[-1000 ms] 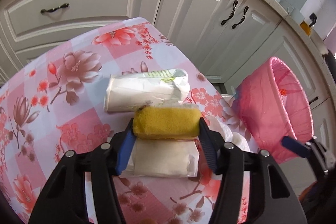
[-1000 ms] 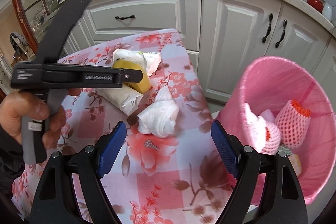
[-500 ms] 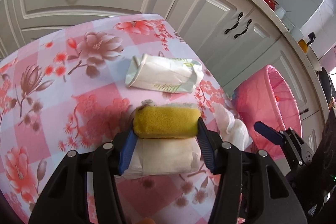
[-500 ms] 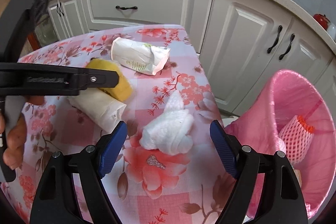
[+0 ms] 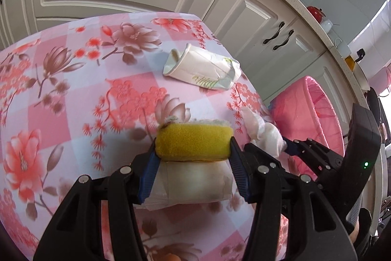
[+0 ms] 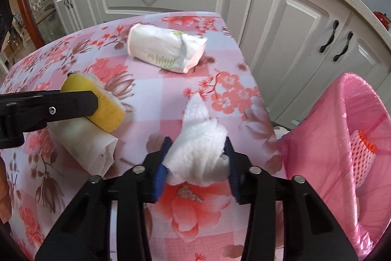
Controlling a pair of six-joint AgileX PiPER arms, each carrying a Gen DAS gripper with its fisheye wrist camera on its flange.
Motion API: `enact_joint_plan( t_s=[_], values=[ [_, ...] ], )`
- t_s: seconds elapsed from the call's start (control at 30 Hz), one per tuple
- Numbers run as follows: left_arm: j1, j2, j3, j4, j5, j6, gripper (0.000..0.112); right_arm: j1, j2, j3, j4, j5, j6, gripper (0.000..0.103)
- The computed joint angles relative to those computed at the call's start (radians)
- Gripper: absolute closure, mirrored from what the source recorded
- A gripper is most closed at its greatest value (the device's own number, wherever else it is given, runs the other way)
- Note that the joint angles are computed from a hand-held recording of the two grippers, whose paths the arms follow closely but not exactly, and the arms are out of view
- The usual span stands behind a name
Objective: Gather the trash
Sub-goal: 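Carry the yellow sponge and tissue over the pink bin and open both tools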
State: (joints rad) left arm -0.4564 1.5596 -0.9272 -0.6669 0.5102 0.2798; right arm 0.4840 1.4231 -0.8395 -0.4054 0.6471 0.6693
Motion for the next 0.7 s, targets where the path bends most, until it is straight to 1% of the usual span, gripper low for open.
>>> enact_joint_plan(
  t_s=[0.03,0.1,0.27,0.4,0.5,0.7],
  values=[
    [0.0,-0.008,0.01,-0.005,-0.003,0.004,0.06,0.006,-0.008,0.007,0.0,-0.002,0.003,0.07],
    [-0.003,-0.026,0.032,-0.01,-0.01,0.0,0.06,0.017,-0.028,0.019,0.013,-0.004,-0.003,0.072],
    [-0.018,-0.091,0.095,-0.011,-0.025,-0.022,0.06,0.06,-0.134,0.076,0.002,0.016,0.047,0.073],
    [-0.039,-0.164,0.136,0.032,-0.043,-0.09,0.06,0.092,-0.251,0.109,-0.006,0.072,0.083,0.073],
    [-0.072,-0.209,0.138,0.107,-0.052,-0.187,0.06,0.116,-0.336,0.117,-0.017,0.126,0.105,0.073],
    [-0.163,-0.29,0.102,0.319,-0.049,-0.443,0.06,0.163,-0.514,0.1,-0.044,0.259,0.144,0.073]
  ],
)
